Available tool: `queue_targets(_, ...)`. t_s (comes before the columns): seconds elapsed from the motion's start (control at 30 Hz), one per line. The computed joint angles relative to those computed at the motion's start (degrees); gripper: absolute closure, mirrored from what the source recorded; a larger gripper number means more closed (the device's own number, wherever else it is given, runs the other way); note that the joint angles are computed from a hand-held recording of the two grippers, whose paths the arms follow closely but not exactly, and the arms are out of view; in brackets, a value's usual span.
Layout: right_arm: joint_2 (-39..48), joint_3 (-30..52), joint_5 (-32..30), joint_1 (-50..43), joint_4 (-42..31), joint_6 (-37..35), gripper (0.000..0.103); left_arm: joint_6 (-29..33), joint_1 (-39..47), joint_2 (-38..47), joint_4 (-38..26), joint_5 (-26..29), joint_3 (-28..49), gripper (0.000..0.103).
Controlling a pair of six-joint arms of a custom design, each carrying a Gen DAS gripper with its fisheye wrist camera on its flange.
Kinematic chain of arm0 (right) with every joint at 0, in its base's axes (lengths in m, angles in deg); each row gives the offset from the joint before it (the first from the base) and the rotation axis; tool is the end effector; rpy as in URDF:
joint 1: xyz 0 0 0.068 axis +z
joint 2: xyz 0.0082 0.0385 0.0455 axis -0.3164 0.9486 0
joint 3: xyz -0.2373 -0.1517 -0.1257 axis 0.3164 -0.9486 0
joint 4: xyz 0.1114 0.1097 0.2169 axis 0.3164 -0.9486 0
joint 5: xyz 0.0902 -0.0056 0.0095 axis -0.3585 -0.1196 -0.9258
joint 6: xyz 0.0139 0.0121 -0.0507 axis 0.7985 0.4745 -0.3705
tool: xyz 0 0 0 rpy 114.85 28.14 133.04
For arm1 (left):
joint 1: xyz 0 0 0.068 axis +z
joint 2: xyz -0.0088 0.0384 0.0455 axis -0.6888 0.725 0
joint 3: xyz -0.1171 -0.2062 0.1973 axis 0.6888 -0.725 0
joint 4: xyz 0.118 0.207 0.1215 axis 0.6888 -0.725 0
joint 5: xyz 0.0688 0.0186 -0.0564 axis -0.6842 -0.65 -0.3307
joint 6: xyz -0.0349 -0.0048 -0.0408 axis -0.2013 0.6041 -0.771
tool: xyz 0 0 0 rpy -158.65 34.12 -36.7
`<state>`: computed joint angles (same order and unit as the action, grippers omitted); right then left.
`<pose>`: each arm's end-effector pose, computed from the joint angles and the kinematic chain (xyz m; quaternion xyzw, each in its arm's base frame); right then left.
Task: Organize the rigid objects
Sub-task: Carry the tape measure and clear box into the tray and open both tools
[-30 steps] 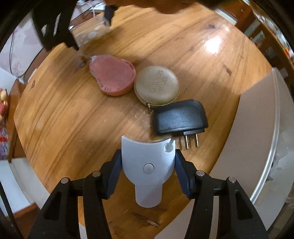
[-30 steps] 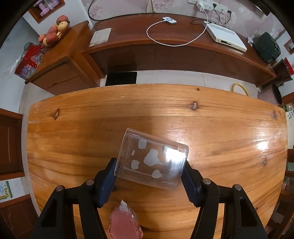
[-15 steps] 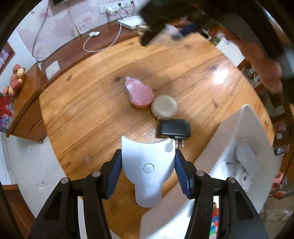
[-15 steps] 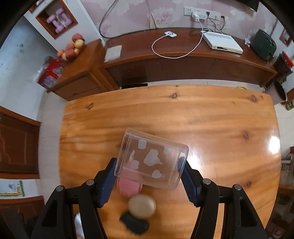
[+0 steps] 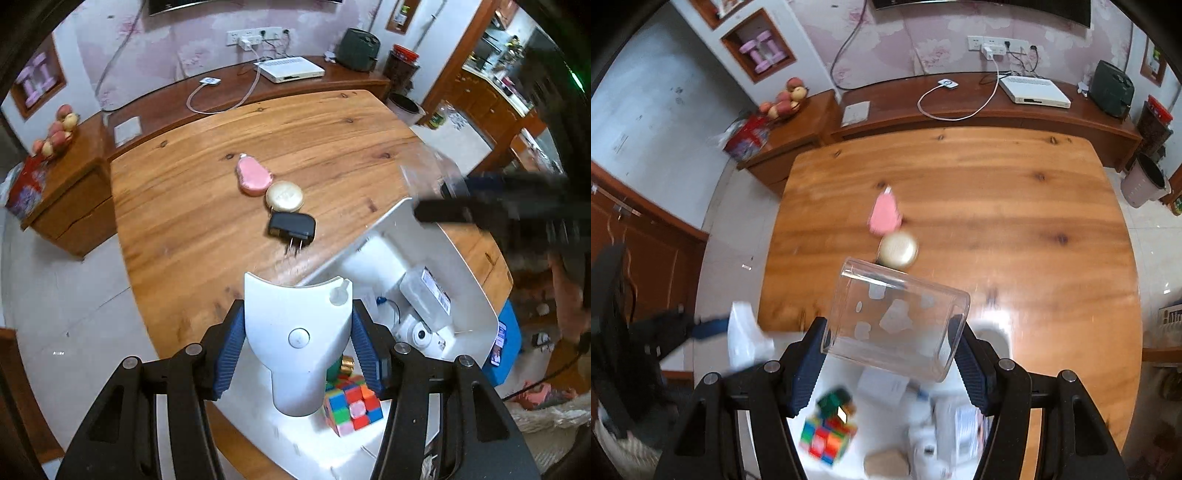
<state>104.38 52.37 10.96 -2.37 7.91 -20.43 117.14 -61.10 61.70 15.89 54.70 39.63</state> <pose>0.2568 0.0744 0.3317 0.1555 0.9663 0.0909 0.1841 0.3470 -0.1223 0.3290 0.4139 0.8875 -0.1547 0.1304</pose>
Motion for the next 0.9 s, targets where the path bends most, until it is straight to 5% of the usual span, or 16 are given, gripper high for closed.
queue_targets(0.5,-8.8,-22.0,7.2,28.7,4.5,16.1,0.037,-14.8,-1.1,-9.7,11.5,-2.3,-22.6,0.044)
queue_targets(0.9,-2.2,-25.9,6.4,34.8,12.3,17.6,0.036,-21.9,-3.0,-8.9,21.3,-5.8,-28.2,0.044)
